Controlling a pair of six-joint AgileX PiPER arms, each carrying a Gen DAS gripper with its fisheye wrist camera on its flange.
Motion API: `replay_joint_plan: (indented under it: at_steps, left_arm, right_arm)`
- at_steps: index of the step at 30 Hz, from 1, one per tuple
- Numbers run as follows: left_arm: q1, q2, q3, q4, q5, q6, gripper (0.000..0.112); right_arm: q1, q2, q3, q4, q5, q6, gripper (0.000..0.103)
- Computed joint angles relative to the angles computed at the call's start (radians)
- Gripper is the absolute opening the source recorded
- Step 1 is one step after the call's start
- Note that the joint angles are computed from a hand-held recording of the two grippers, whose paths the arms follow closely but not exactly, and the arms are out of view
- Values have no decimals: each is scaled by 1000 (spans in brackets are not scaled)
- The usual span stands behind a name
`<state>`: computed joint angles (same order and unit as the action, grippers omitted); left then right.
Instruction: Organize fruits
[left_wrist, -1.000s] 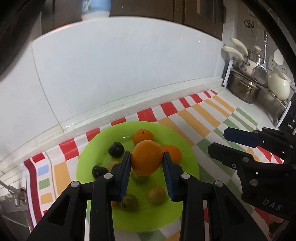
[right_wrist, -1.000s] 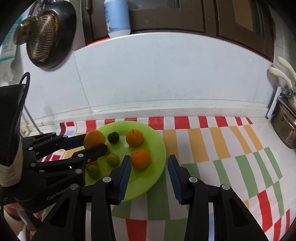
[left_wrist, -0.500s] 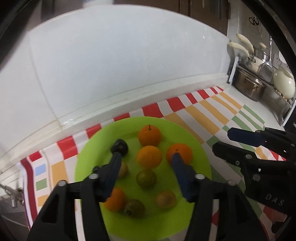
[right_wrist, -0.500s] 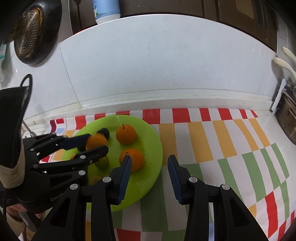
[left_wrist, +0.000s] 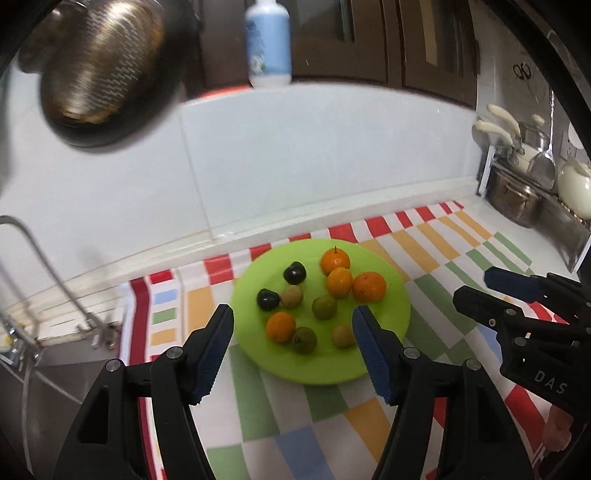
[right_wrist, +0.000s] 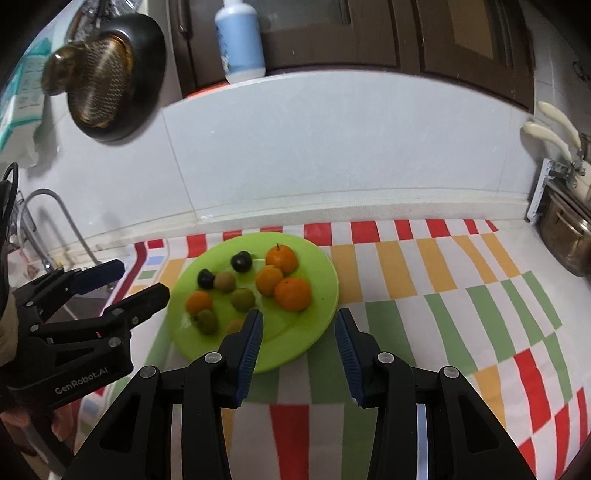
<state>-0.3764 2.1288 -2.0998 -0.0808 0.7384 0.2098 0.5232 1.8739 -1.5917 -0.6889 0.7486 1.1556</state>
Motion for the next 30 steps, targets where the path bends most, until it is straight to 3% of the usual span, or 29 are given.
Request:
replay_joint_plan:
  at_steps: [4, 13, 22, 30]
  left_arm:
    - [-15, -160, 229, 51, -105, -62, 72]
    - [-84, -442, 582, 265, -218, -335, 86]
    - [-184, -677, 811, 508, -198, -632, 91]
    - [-314, -840, 951, 725, -115, -890, 96]
  right_arm:
    - [62, -88, 92, -104, 9, 113, 50]
    - [200, -259, 247, -221, 79, 218, 57]
    - [377, -399, 361, -282, 191, 286, 57]
    - [542, -489, 438, -323, 307, 377, 57]
